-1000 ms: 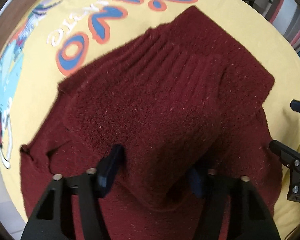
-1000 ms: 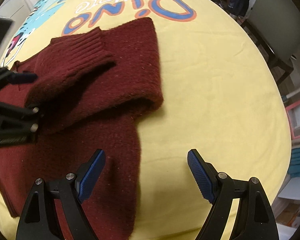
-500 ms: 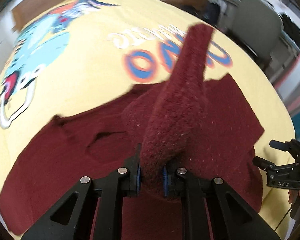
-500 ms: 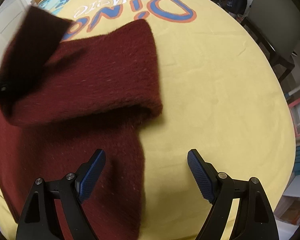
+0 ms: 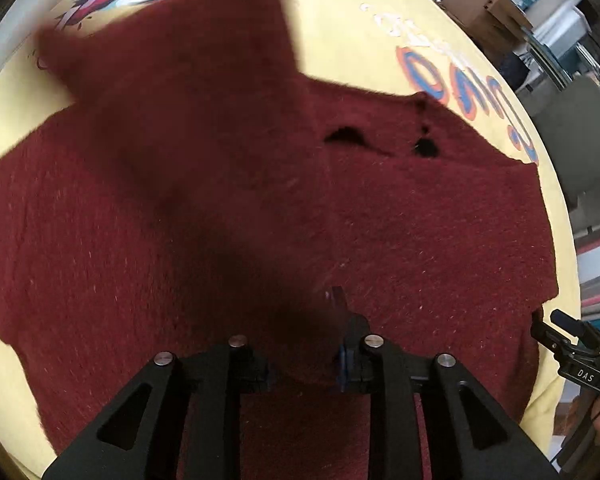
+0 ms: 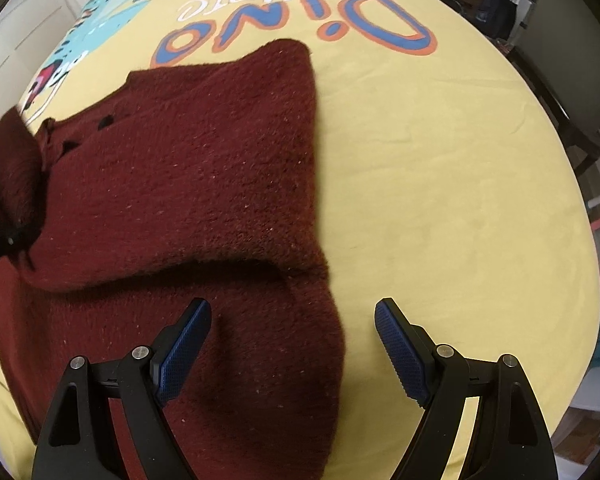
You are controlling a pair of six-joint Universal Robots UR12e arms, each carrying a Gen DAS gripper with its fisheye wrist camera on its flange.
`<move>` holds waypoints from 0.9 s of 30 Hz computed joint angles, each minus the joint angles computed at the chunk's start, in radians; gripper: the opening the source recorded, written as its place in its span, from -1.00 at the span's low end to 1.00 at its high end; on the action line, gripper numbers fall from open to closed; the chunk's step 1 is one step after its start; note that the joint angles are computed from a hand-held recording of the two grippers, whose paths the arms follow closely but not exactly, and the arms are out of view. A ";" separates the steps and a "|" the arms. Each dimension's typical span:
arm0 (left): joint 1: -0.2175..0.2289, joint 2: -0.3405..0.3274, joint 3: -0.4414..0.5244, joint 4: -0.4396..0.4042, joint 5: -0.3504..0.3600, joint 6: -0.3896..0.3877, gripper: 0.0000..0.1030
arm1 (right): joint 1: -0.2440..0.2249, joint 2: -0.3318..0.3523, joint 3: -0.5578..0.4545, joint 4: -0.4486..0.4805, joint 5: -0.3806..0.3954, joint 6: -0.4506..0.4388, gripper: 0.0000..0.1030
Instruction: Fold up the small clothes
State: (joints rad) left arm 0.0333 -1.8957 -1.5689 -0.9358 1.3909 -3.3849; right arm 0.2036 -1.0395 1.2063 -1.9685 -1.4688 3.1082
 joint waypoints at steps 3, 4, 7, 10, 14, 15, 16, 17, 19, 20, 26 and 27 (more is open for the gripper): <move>0.004 0.000 0.007 -0.024 -0.001 -0.019 -0.36 | 0.001 0.007 -0.008 0.005 0.001 -0.003 0.65; 0.000 0.004 0.008 -0.034 0.006 -0.025 -0.27 | 0.001 0.008 -0.010 0.006 0.001 -0.004 0.65; 0.003 0.007 0.013 -0.065 0.024 -0.027 0.02 | 0.002 0.010 -0.011 0.004 0.001 -0.001 0.65; 0.011 0.027 -0.004 -0.083 0.037 -0.017 0.28 | 0.002 0.010 -0.010 0.000 0.002 0.004 0.65; 0.022 0.044 -0.018 -0.108 0.059 -0.006 0.66 | 0.001 0.007 -0.004 -0.003 0.007 0.004 0.65; 0.028 0.050 -0.024 -0.110 0.058 -0.003 0.74 | 0.001 0.007 -0.004 -0.004 0.008 0.003 0.65; 0.036 0.061 -0.034 -0.110 0.057 0.002 0.89 | 0.002 0.008 -0.004 -0.004 0.008 0.002 0.65; 0.040 0.066 -0.038 -0.104 0.057 0.003 0.97 | 0.003 0.008 -0.004 -0.004 0.010 0.001 0.65; 0.053 0.083 -0.049 -0.084 0.065 0.015 0.98 | 0.003 0.008 -0.004 -0.003 0.013 -0.001 0.65; 0.060 0.093 -0.055 -0.070 0.073 0.023 0.98 | 0.004 0.009 -0.004 -0.003 0.013 -0.002 0.65; 0.090 0.083 -0.019 -0.040 0.089 0.004 0.98 | 0.009 0.006 -0.004 -0.008 0.012 -0.009 0.65; 0.097 0.076 -0.012 -0.041 0.085 -0.005 0.98 | 0.010 0.006 -0.005 -0.009 0.011 -0.010 0.65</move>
State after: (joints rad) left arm 0.1301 -1.8197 -1.5811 -0.9766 1.4759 -3.3897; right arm 0.2132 -1.0331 1.2018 -1.9770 -1.4575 3.0986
